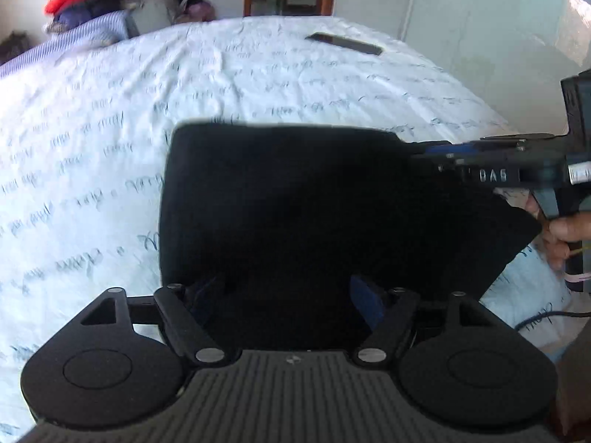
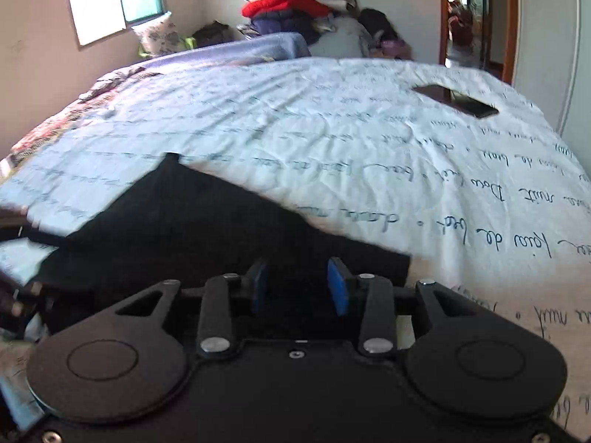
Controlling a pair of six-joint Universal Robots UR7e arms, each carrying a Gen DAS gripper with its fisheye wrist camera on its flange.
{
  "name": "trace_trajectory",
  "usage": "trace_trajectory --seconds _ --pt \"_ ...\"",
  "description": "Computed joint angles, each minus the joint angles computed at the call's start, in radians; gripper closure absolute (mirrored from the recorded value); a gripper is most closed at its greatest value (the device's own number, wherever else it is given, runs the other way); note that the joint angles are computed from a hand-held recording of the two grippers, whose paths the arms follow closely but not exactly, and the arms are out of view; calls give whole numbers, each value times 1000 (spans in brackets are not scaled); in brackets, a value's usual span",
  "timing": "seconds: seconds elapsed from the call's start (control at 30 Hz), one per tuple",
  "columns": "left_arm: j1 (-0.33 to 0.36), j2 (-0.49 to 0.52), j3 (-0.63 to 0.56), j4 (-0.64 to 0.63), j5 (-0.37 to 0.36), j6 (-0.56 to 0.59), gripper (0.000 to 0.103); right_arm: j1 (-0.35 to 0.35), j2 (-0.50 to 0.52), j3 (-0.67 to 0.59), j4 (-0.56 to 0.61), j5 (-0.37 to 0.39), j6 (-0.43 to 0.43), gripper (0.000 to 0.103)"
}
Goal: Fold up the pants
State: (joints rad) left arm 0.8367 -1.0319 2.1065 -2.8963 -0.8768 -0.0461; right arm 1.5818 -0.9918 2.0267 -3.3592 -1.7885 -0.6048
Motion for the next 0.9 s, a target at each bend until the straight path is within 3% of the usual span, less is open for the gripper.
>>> trace_trajectory --seconds 0.07,0.17,0.23,0.33,0.43,0.53,0.57,0.6,0.67,0.77,0.9 --pt "-25 0 11 -20 37 13 27 -1 -12 -12 36 14 36 68" --pt "-50 4 13 -101 76 74 25 50 -5 20 -84 -64 -33 66" --pt "-47 28 -22 -124 101 88 22 70 -8 38 -115 -49 -61 66" --pt "-11 103 -143 -67 110 50 14 86 12 21 -72 -45 -90 64" --pt "26 197 -274 71 199 -40 19 97 99 -42 -111 -192 -131 63" --pt "43 198 -301 134 194 -130 20 96 79 -5 -164 -161 -56 61" --pt "40 186 -280 96 190 -128 18 105 73 21 -220 -161 -53 52" --pt "33 180 -265 74 199 -123 18 119 74 48 -287 -173 -48 36" --pt "19 176 -246 68 237 -131 17 140 75 92 -386 -195 -24 19" --pt "1 164 -227 95 268 -189 17 169 61 147 -419 -245 50 11" --pt "-23 134 -191 133 273 -240 17 213 43 203 -439 -329 169 8"
